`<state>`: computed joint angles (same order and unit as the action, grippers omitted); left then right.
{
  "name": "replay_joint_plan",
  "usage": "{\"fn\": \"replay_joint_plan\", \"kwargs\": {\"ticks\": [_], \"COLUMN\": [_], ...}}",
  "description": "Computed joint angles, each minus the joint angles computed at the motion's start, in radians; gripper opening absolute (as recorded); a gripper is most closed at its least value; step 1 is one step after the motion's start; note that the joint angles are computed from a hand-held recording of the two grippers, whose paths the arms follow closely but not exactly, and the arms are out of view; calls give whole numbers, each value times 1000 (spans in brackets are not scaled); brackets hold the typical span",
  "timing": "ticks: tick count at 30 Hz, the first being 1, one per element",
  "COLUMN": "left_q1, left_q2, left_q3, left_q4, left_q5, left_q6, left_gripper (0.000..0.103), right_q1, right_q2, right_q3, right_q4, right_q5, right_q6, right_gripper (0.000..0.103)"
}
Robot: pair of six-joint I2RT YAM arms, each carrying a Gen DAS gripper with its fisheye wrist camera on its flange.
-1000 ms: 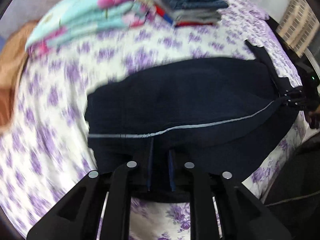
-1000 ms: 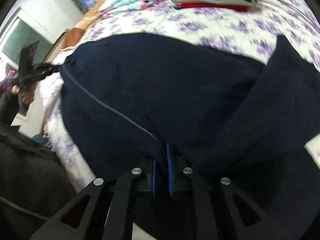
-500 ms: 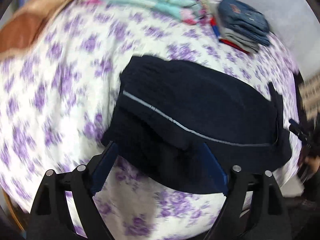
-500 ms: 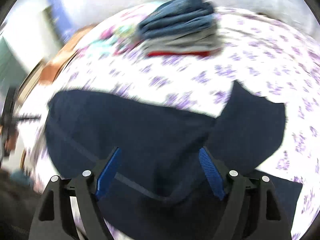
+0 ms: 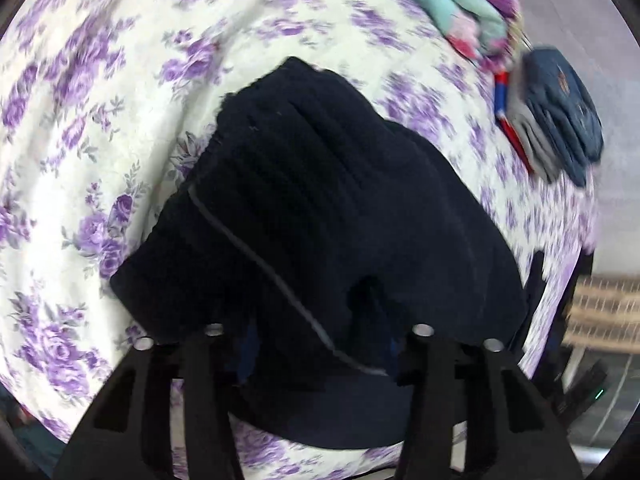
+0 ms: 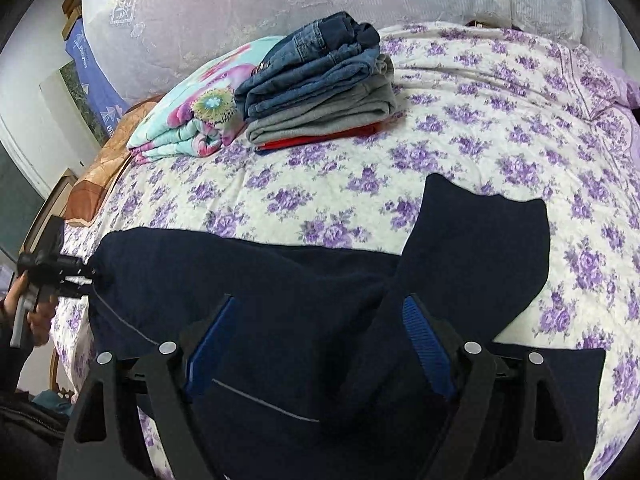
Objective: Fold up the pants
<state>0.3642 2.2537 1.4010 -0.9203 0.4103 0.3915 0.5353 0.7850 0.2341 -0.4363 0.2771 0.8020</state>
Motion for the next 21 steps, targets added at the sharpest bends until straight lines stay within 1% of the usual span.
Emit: {"fn": "replay_joint_plan", "kwargs": {"ticks": [1,2,4,6,7,9,10,12,14,16,18,19,21], "left_q1": [-3,-9,-28,-45,-52,-52,-43,-10,42,50,47,49,47], "left_q2": [-7,-28,-96,-171,-222,-301,-348,-396,-389,-325,-264,-248,-277], "left_q3": [-1,-18,-80,-144,-179,-223,-246,-267,-276,-319,-345,-353,-369], "left_q4": [9,33,85,125,133,121,103,72,54,138,206,229,242], "left_q5": [-2,-11,-51,-96,-121,-152,-176,-184,-190,-246,-302,-302,-294], "left_q6": [-13,-20,-17,-6,-2,13,37,75,109,99,80,63,51], "left_gripper": [26,24,18,17,17,17,17,17,18,28,36,37,38], "right_q1": [-3,-6,-35,-54,-82,-89,-89,-100,-123,-162,-203,-226,-296], "right_q2": [16,19,81,168,236,315,349,424,472,484,476,479,493], "right_q3": [-5,-11,-32,-41,-47,-40,-30,-11,3,14,41,52,75], "right_q4": [8,9,71,131,193,252,264,292,306,307,263,252,250], "right_q5": [-12,-23,-74,-88,-124,-134,-133,-138,-133,-129,-66,-49,-34], "right_q6": [-14,-24,-48,-44,-45,-52,-65,-103,-134,-154,-165,-174,-214], "right_gripper": [85,85,85,85,85,85,85,85,85,85,85,86,89]}}
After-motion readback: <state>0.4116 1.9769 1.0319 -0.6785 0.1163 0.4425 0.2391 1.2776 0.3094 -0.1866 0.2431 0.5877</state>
